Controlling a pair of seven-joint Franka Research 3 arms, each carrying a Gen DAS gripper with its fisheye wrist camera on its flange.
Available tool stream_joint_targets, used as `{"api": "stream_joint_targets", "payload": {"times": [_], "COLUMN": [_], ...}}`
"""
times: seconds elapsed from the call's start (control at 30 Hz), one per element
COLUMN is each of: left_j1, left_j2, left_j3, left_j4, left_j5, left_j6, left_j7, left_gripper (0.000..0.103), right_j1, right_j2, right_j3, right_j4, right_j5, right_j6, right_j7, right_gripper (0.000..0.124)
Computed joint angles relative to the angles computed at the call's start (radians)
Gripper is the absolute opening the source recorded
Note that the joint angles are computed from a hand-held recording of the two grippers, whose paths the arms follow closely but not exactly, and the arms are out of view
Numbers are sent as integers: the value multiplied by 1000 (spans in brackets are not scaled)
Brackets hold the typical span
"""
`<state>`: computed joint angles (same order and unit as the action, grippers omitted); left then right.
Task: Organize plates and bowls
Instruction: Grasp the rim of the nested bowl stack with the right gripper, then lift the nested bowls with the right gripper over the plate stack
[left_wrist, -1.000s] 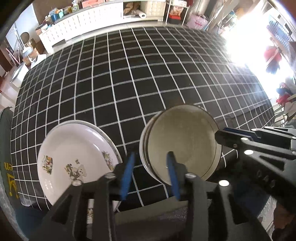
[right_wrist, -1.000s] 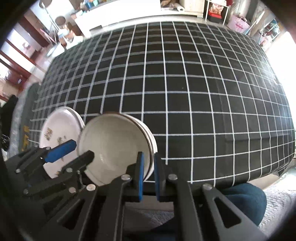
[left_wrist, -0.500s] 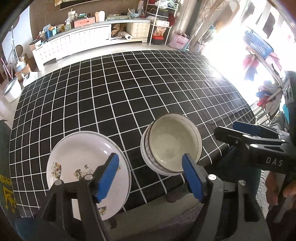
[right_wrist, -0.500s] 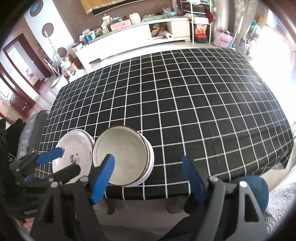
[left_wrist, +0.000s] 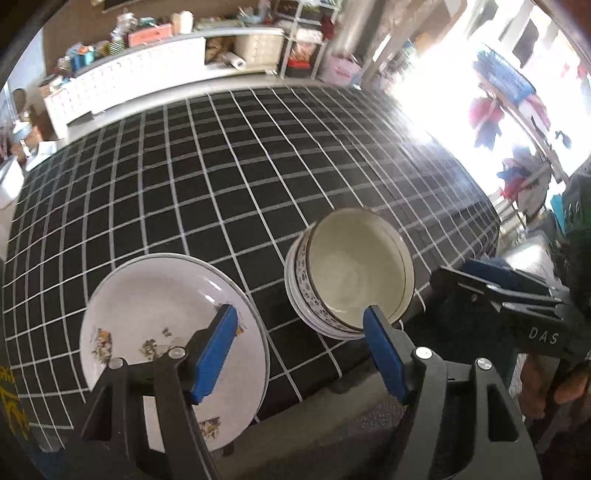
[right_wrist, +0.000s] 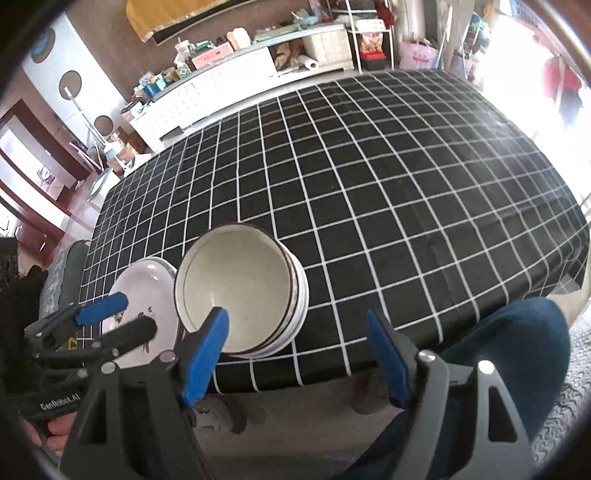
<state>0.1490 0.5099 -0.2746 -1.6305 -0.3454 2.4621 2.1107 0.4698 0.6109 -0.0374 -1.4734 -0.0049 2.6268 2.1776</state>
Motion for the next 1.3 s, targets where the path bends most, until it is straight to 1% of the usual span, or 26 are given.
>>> {"api": "stream_joint_targets", "payload": {"times": [0.07, 0.2, 0.27, 0.6, 0.77, 0.83, 0.97, 1.07, 1.2, 1.23, 1.3], "left_j1": [-1, -2, -2, -30, -35, -40, -50, -53, -62, -63, -69], "left_j2": [42, 108, 160, 310, 375, 391, 446, 473, 478, 475, 482], "left_j3": [-1, -6, -9, -3, -14, -11, -8, -9, -7, -6, -4], "left_j4": [60, 158, 237, 450, 543, 564, 646, 688, 687, 681, 690], "left_j5": [11, 17, 19, 61, 66, 69, 79, 81, 92, 93, 98], "left_j6": [-58, -133, -198, -367, -456, -467, -519, -549, -545, -543, -552], "left_j7": [5, 7, 2, -24, -12, -9, -13, -16, 2, 1, -7], "left_gripper": [68, 68, 68, 68, 68, 68, 68, 68, 65, 64, 64], "right_j1": [-4, -4, -7, -34, -56, -68, -94, -99, -115, -117, -120], "right_j2": [23, 62, 78, 156, 187, 206, 243, 241, 232, 228, 224], "right_j3": [2, 0, 2, 23, 49, 60, 91, 90, 104, 106, 108], "right_j4": [32, 90, 114, 225, 261, 287, 333, 319, 291, 282, 270], "right_j5": [11, 17, 22, 67, 113, 135, 193, 214, 251, 257, 272], "right_j6": [-19, -55, -72, -149, -163, -172, -193, -190, -173, -166, -159], "right_j7": [10, 25, 30, 31, 4, -11, -56, -67, -99, -107, -113], "right_gripper": [80, 80, 80, 80, 80, 80, 80, 80, 79, 78, 70]}}
